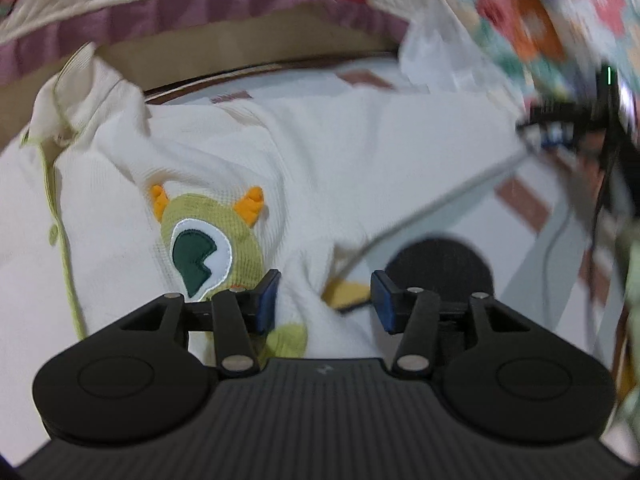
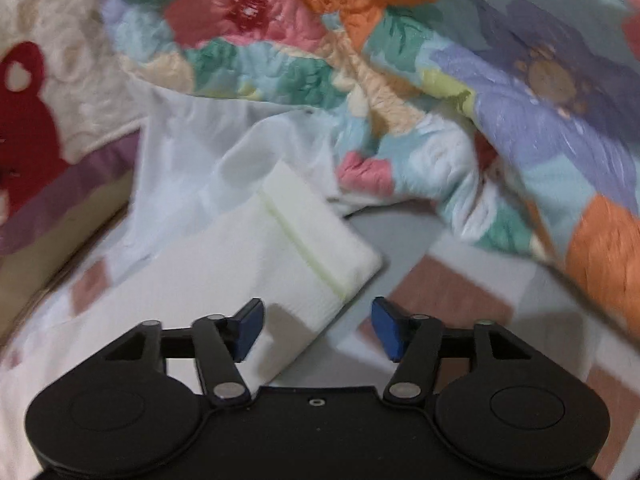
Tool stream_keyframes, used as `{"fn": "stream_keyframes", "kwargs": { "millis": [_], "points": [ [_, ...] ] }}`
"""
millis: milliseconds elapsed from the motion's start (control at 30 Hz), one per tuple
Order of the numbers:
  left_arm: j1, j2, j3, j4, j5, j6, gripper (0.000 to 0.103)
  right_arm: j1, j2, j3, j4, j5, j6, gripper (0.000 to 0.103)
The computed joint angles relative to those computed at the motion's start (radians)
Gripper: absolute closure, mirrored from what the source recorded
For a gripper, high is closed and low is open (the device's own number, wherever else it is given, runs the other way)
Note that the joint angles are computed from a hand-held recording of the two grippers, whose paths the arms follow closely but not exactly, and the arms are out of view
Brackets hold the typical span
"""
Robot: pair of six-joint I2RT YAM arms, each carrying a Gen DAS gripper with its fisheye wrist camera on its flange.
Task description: Fold clothes
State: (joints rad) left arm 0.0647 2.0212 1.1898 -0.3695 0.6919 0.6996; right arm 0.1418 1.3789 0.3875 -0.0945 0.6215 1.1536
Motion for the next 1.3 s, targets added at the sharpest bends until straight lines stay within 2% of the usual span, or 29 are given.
{"fn": "stream_keyframes", "kwargs": {
  "millis": [67, 100, 133, 167, 267, 367, 400, 433, 467, 500, 533, 600, 667, 733, 800, 867, 967, 1067, 1100, 1167, 1300],
  "points": [
    [0.001, 0.002, -0.019, 0.043, 0.022, -0.083, 0.055, -0.006, 0.097, 0.062, -0.005, 0.027, -0.075, 0.036],
    [0.003, -0.007, -0.038, 0.073, 0.033, -0.109, 0.055, -0.002, 0.142, 0.099, -0.013, 0.041, -0.157, 0.062],
    [0.012, -0.017, -0.047, 0.081, 0.05, -0.108, 0.055, -0.004, 0.145, 0.1, 0.029, 0.029, -0.278, 0.088],
    [0.022, -0.026, -0.052, 0.081, 0.07, -0.1, 0.055, -0.004, 0.164, 0.152, -0.025, 0.038, -0.363, 0.097],
    [0.054, -0.049, -0.059, 0.068, 0.138, -0.06, 0.053, 0.005, 0.142, 0.264, -0.172, 0.216, -0.503, 0.098],
    [0.071, -0.05, -0.03, -0.052, 0.181, 0.062, 0.047, -0.036, 0.072, 0.36, -0.274, 0.389, -0.643, 0.098],
    [0.072, -0.048, -0.023, -0.092, 0.175, 0.092, 0.047, -0.055, 0.062, 0.39, -0.299, 0.429, -0.683, 0.097],
    [0.073, -0.046, -0.017, -0.13, 0.169, 0.122, 0.047, -0.08, 0.057, 0.421, -0.347, 0.41, -0.672, 0.096],
    [0.077, -0.045, -0.015, -0.158, 0.157, 0.141, 0.046, -0.105, 0.054, 0.453, -0.398, 0.381, -0.654, 0.089],
    [0.08, -0.044, -0.016, -0.181, 0.143, 0.157, 0.046, -0.096, 0.047, 0.467, -0.448, 0.371, -0.586, 0.08],
    [0.092, -0.041, -0.01, -0.212, 0.137, 0.18, 0.047, -0.08, 0.041, 0.477, -0.496, 0.363, -0.512, 0.077],
    [0.118, -0.033, 0.004, -0.279, 0.127, 0.23, 0.047, 0.035, 0.035, 0.478, -0.617, 0.353, -0.313, 0.064],
    [0.152, -0.027, 0.019, -0.34, 0.118, 0.287, 0.046, 0.198, -0.019, 0.421, -0.65, 0.276, -0.142, 0.057],
    [0.188, -0.041, 0.007, -0.372, 0.095, 0.345, 0.047, 0.389, -0.075, 0.362, -0.633, 0.188, 0.012, 0.057],
    [0.231, -0.056, -0.001, -0.409, 0.07, 0.393, 0.047, 0.6, -0.125, 0.299, -0.549, 0.098, 0.139, 0.057],
    [0.29, -0.046, 0.018, -0.512, 0.075, 0.468, 0.047, 0.797, -0.102, 0.283, -0.479, 0.067, 0.265, 0.058],
    [0.368, -0.014, 0.047, -0.688, 0.076, 0.607, 0.046, 1.02, 0.004, 0.335, -0.438, 0.023, 0.369, 0.058],
    [0.394, -0.056, -0.014, -0.676, 0.054, 0.697, 0.046, 1.149, 0.049, 0.352, -0.371, -0.019, 0.439, 0.061],
    [0.397, -0.077, -0.038, -0.655, 0.048, 0.715, 0.046, 1.185, 0.056, 0.348, -0.334, -0.034, 0.463, 0.067],
    [0.395, -0.106, -0.062, -0.633, 0.031, 0.721, 0.046, 1.239, 0.081, 0.339, -0.24, -0.033, 0.493, 0.068],
    [0.408, -0.131, -0.063, -0.636, 0.034, 0.723, 0.046, 1.233, 0.177, 0.389, -0.24, -0.078, 0.553, 0.065]
  ]
}}
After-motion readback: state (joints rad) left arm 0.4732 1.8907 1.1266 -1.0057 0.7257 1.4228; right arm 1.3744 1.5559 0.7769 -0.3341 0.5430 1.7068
